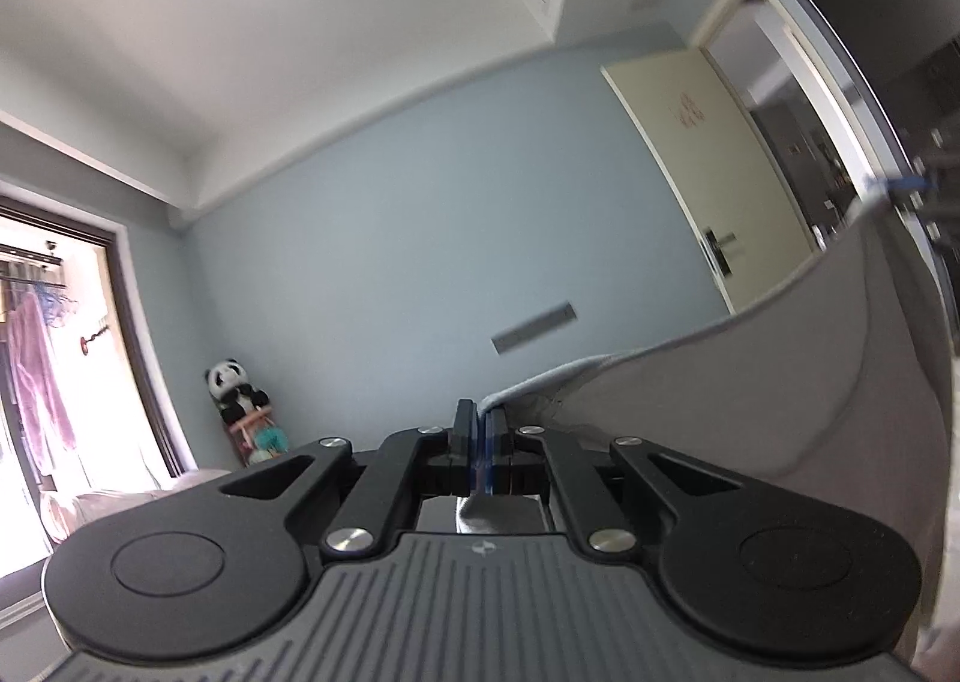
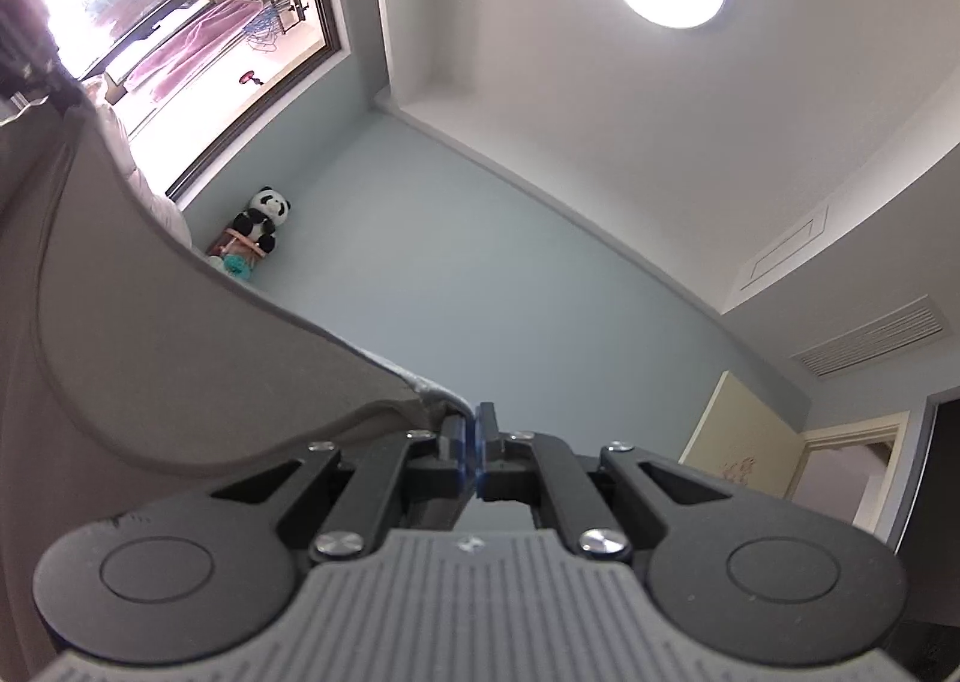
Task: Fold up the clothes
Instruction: 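Lift the grey garment high with both grippers and hold it up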
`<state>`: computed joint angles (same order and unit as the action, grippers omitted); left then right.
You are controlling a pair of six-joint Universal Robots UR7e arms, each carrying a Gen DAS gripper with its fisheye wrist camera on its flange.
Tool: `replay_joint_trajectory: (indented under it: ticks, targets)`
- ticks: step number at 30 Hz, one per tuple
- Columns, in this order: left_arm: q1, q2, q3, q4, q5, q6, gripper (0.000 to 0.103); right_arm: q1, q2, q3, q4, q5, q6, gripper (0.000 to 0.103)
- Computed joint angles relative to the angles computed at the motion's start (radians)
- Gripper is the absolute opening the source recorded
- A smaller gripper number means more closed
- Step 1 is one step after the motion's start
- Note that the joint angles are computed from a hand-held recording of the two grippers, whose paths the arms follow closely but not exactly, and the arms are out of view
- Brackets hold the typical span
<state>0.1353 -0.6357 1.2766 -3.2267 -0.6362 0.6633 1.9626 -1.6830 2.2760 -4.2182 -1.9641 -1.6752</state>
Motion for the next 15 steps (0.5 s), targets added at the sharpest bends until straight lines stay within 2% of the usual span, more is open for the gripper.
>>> replay_joint_trajectory:
  ticks: [2, 4, 5, 7, 9, 11, 15]
  targets:
    - [0.0, -0.012, 0.001, 0.004, -0.011, -0.034, 0.001, -0.021, 0.003, 0.002, 0.011, 0.005, 0.015, 0.003]
    - [-0.001, -0.03, 0.021, 0.108, -0.029, -0.08, 0.001, -0.031, 0.009, 0.0, -0.022, 0.014, -0.004, 0.003]
    - [-0.005, -0.029, 0.034, 0.139, -0.03, -0.058, 0.001, -0.041, 0.009, -0.008, -0.04, 0.021, 0.002, 0.003]
    - [-0.017, -0.026, 0.07, 0.138, -0.044, -0.019, 0.001, -0.054, -0.008, -0.023, -0.048, 0.021, 0.073, 0.003]
    - [-0.017, -0.021, 0.076, 0.121, -0.048, -0.034, 0.001, -0.058, -0.017, -0.033, -0.06, 0.019, 0.124, 0.003]
    - [-0.015, -0.003, 0.064, 0.057, -0.028, -0.014, 0.001, -0.055, -0.017, -0.022, -0.056, 0.021, 0.105, 0.003]
    - [0.004, -0.007, 0.007, 0.064, -0.013, -0.134, 0.001, -0.07, -0.01, 0.028, -0.044, 0.033, 0.057, 0.003]
